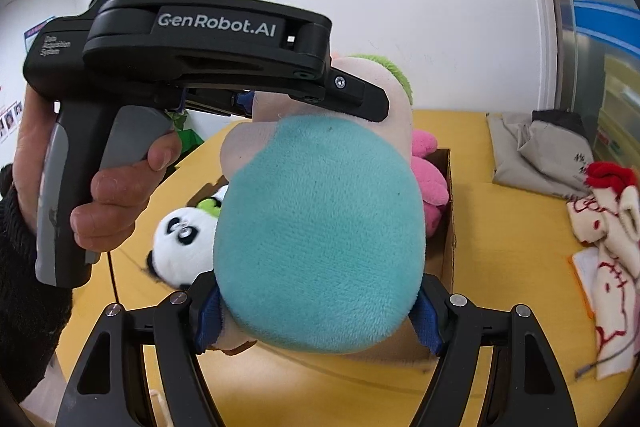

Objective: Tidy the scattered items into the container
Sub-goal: 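Carry the pig plush over the box with the right gripper, then lower the pig plush into the box and open the right gripper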

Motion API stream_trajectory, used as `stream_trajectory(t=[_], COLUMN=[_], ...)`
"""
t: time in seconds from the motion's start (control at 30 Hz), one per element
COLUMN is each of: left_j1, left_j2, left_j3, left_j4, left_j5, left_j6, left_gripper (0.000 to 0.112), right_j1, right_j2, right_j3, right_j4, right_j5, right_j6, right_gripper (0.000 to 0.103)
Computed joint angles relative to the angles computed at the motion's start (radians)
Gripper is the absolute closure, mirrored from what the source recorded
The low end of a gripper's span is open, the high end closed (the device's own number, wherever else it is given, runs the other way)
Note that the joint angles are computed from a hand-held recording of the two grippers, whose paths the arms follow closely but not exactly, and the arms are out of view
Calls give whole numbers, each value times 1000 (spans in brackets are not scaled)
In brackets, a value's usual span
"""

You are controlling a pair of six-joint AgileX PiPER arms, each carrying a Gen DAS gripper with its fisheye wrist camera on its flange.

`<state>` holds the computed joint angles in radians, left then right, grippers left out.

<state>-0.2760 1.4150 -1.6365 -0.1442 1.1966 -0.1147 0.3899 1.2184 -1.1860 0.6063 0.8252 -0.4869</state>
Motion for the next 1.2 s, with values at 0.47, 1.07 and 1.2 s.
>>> stream_trajectory(t=[0.47, 1.07, 1.2], left_j1=[41, 27, 5], left_j2=[206, 244, 247], left_j3=[131, 210, 200], left_j4=[-74, -119, -82], left_j5=[-133, -178, -178], left_j6=[89, 101, 62], left_gripper=[38, 31, 31], right_j1=[-78, -17, -54], right_j2=[206, 49, 34], right_j3=[151, 259, 240], right_j4=[233, -78, -29], right_j5=[-111, -202, -192], right_j6=[-244, 35, -27], right_gripper=[21, 17, 26])
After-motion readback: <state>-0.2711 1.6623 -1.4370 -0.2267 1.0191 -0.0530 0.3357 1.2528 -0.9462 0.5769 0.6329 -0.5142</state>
